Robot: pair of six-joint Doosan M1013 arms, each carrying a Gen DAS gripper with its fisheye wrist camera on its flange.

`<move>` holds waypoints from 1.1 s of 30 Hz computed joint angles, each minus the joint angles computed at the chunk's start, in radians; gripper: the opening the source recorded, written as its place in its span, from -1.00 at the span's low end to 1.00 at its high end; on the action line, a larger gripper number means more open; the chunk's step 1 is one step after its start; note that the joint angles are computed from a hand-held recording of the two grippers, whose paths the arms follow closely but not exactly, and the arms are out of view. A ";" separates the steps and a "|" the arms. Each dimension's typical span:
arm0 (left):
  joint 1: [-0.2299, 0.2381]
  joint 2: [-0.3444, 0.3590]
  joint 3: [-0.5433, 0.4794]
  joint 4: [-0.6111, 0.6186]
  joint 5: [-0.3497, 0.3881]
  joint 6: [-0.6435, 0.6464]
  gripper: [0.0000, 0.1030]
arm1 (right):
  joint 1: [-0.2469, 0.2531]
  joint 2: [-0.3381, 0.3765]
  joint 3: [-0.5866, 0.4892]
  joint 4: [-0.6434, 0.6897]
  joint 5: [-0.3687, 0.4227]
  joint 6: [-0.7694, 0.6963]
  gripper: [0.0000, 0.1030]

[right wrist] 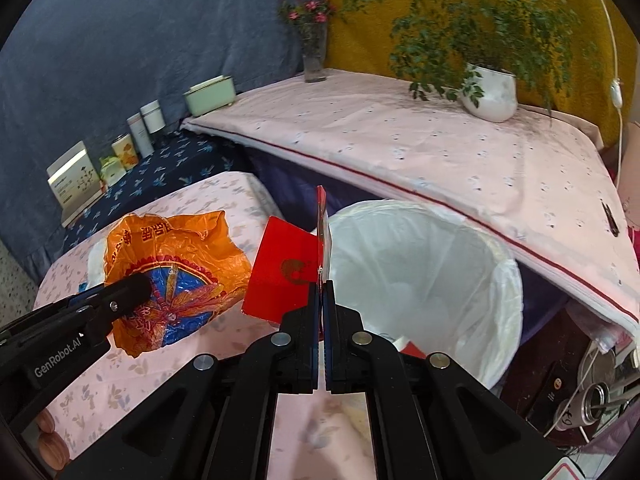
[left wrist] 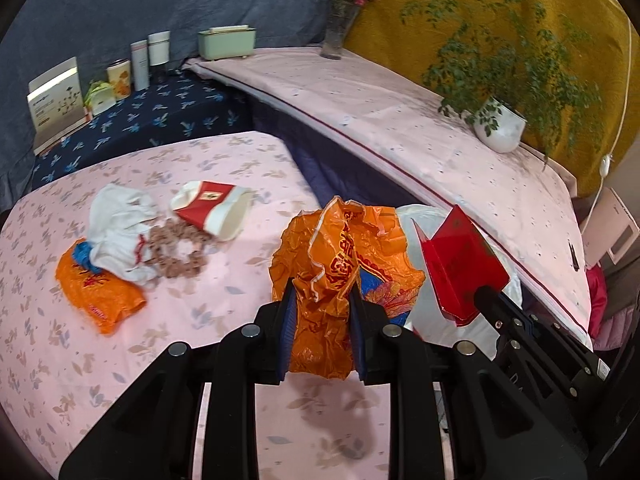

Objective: Collect trash
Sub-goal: 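Carry the orange bag and red envelope with both grippers over the wastebasket, then open both grippers to drop the bag and envelope into the wastebasket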

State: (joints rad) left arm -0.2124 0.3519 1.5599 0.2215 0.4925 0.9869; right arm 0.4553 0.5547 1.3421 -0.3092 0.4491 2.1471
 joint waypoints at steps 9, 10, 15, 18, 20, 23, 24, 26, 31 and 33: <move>-0.044 0.044 -0.064 -0.041 0.011 0.078 -0.56 | -0.044 -0.017 0.035 -0.034 -0.009 0.064 -0.96; -0.047 0.048 -0.070 -0.044 0.013 0.084 -0.56 | -0.047 -0.018 0.037 -0.036 -0.009 0.068 -0.96; -0.060 0.070 -0.098 -0.065 0.027 0.116 -0.56 | -0.062 -0.021 0.046 -0.046 -0.009 0.089 -0.96; -0.064 0.081 -0.111 -0.077 0.034 0.131 -0.56 | -0.069 -0.021 0.049 -0.048 -0.008 0.095 -0.96; -0.065 0.087 -0.117 -0.094 0.035 0.148 -0.54 | -0.074 -0.021 0.050 -0.049 -0.008 0.098 -0.95; -0.067 0.093 -0.123 -0.115 0.032 0.157 -0.42 | -0.076 -0.022 0.053 -0.075 -0.009 0.127 -0.77; -0.069 0.095 -0.125 -0.104 0.035 0.146 -0.37 | -0.077 -0.023 0.056 -0.086 -0.012 0.140 -0.66; -0.073 0.096 -0.125 -0.075 0.038 0.120 -0.12 | -0.078 -0.024 0.057 -0.099 -0.015 0.155 -0.54; -0.076 0.097 -0.124 -0.040 0.049 0.081 0.01 | -0.078 -0.029 0.064 -0.125 -0.020 0.186 -0.30; -0.076 0.095 -0.121 -0.029 0.051 0.066 0.03 | -0.078 -0.031 0.066 -0.132 -0.022 0.192 -0.21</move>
State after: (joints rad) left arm -0.2881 0.4467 1.4390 0.1923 0.5434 1.0528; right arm 0.3776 0.5238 1.4078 -0.4410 0.4270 2.3388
